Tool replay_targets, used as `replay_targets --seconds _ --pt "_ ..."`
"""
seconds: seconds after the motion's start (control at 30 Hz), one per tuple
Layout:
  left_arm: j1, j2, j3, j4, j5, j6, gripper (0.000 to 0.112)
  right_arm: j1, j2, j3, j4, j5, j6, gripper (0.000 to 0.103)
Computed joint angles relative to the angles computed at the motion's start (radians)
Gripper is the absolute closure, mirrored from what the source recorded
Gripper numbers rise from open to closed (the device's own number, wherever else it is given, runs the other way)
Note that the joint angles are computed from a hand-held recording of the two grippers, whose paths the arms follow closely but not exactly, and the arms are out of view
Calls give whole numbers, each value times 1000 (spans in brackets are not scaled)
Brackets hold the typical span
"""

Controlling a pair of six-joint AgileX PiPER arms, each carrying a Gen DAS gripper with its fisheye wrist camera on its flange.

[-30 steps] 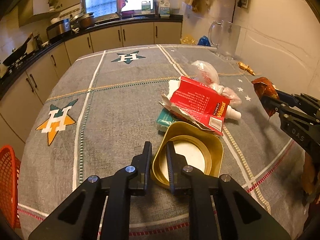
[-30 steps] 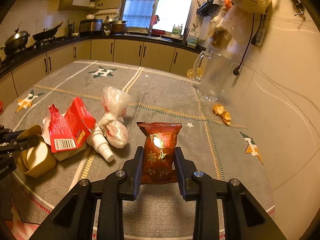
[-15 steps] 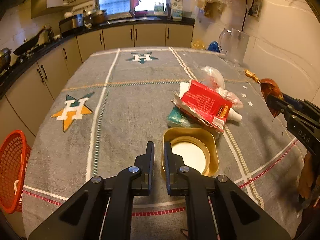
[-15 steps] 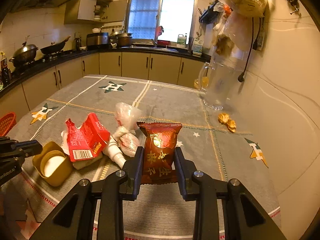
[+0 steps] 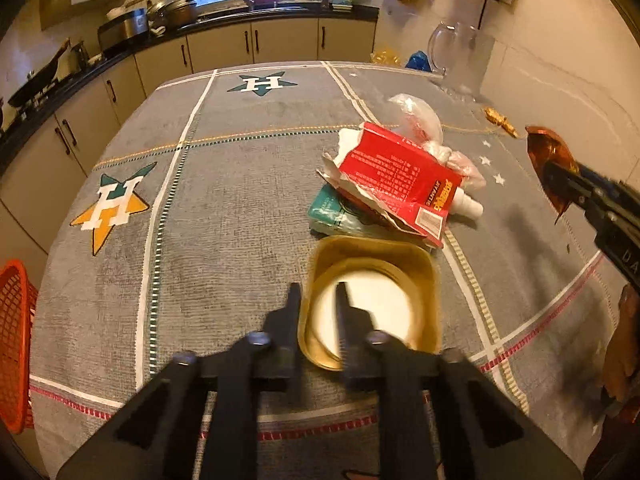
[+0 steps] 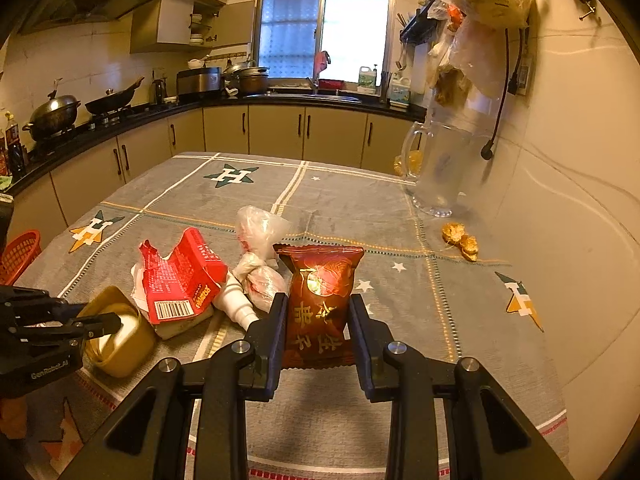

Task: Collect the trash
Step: 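Lift the gold tin with the left tool while the right tool lifts the red wrapper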

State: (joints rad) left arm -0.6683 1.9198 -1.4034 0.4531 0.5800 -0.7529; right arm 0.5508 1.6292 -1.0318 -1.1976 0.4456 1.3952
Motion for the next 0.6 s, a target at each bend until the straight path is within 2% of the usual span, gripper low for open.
replay_targets --seconds 0.13,0.43,0.53,0.6 --pt "-8 -21 29 34 -7 -47 107 -2 -2 5 -7 -12 8 71" --pt "-46 -136 159 214 -15 -260 106 17 -20 24 -59 -51 33 71" --pt "-58 -179 198 259 -4 -313 106 4 -36 22 81 -116 -93 71" --pt "-65 -204 220 293 7 -346 106 19 -52 29 154 -131 -148 71"
